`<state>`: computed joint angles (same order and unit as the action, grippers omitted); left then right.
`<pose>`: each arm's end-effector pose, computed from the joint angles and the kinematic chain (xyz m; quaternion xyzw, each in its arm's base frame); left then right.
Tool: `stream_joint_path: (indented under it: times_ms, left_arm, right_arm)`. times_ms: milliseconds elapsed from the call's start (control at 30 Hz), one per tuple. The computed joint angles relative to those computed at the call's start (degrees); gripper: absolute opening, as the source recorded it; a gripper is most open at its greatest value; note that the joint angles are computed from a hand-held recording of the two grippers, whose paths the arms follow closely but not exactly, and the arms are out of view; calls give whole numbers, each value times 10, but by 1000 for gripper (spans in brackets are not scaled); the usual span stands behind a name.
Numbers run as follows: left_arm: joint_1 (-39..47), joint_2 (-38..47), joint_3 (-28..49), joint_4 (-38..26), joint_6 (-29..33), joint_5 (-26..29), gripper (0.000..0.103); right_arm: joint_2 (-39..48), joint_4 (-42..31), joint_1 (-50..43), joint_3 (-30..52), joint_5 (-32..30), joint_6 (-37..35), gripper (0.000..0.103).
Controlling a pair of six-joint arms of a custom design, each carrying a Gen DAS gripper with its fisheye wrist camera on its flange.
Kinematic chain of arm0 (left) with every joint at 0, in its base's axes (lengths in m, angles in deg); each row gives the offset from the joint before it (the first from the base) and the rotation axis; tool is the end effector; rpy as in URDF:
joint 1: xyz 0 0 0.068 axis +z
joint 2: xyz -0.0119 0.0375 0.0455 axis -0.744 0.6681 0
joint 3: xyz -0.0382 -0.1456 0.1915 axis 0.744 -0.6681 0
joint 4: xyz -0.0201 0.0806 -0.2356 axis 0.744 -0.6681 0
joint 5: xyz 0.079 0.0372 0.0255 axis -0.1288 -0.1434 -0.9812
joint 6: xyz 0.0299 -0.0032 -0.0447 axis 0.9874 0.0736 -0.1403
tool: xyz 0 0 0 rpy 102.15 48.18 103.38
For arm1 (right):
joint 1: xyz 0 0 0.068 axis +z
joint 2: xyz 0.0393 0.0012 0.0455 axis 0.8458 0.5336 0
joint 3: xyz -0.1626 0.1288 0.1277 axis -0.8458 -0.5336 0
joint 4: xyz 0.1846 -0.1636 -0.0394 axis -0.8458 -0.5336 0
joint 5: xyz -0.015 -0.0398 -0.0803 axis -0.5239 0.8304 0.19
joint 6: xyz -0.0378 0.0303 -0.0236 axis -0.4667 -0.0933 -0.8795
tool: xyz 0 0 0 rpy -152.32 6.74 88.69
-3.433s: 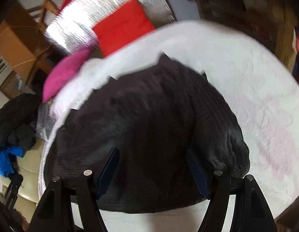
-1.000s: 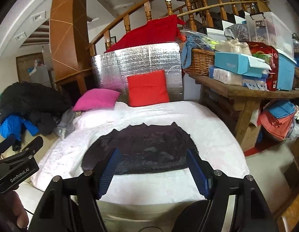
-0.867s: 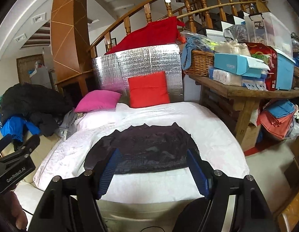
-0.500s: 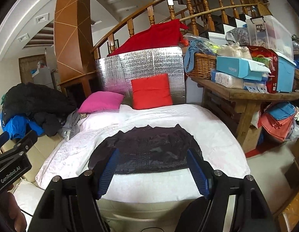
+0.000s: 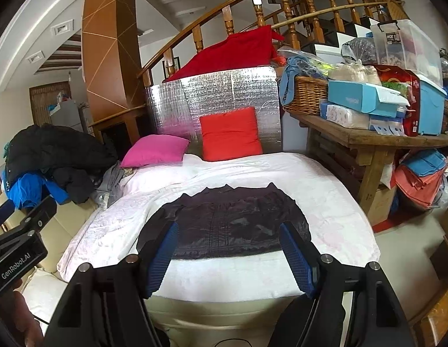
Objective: Fold large clothes
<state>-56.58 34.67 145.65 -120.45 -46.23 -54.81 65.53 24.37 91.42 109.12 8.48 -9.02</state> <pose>0.3215 -0.0410 0.4367 0.0223 0.8196 0.0534 0.5700 0.2945 0.1718 0.4231 0.1071 0.8437 0.0108 0.5259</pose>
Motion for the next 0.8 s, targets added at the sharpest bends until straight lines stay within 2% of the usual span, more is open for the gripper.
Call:
stream_joint_path:
  times_ms: [800]
  left_arm:
    - [13,-8,-5,-4,1,19,103]
  right_arm:
    - [12,-9,0,27,6,-4,75]
